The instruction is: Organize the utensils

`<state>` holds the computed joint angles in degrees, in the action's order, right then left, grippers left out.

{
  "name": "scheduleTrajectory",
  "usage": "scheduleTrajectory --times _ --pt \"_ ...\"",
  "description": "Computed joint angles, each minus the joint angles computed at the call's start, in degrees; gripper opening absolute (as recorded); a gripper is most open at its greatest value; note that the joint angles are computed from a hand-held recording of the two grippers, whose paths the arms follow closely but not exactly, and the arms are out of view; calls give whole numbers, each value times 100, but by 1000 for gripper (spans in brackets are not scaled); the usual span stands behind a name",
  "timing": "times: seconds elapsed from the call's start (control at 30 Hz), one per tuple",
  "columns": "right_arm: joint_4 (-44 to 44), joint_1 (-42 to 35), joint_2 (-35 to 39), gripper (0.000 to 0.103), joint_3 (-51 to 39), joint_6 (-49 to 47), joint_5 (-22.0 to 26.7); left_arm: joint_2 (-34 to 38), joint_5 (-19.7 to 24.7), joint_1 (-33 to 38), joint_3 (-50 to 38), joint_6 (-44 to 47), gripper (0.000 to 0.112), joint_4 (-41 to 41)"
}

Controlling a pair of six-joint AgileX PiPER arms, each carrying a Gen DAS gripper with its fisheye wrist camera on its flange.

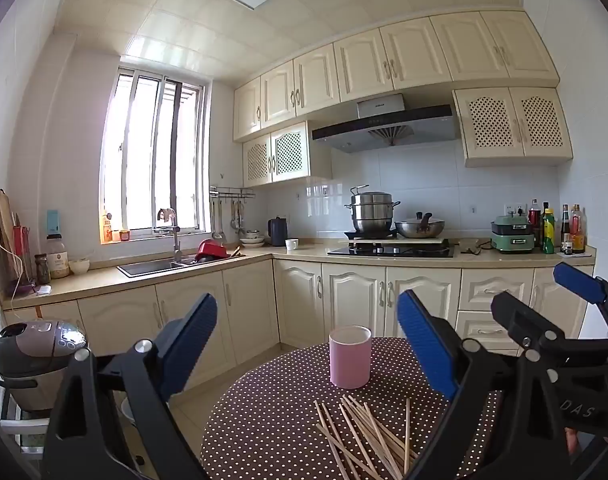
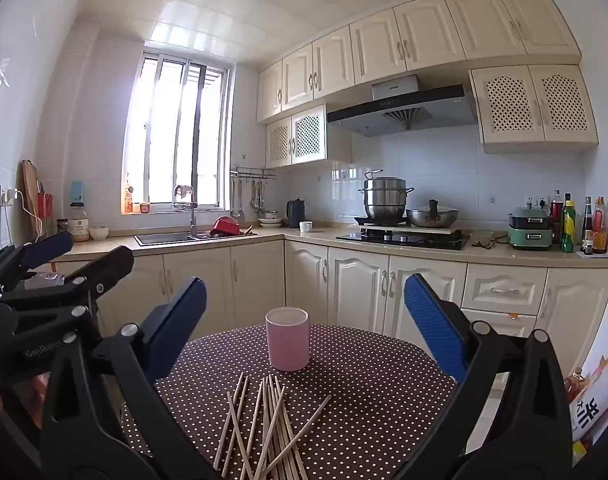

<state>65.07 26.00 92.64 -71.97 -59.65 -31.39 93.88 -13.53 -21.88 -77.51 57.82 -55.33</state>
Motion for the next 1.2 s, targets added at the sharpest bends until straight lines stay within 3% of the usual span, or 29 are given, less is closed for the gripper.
scheduleTrajectory --times 0.87,1.13,1.2 --pt "-76 -47 -70 97 114 90 43 -11 -9 1 29 -135 90 118" --pt "-421 -211 1 97 181 452 131 31 -91 46 179 -849 90 820" --pt "-430 -216 5 97 184 466 137 5 -17 55 98 -515 90 498"
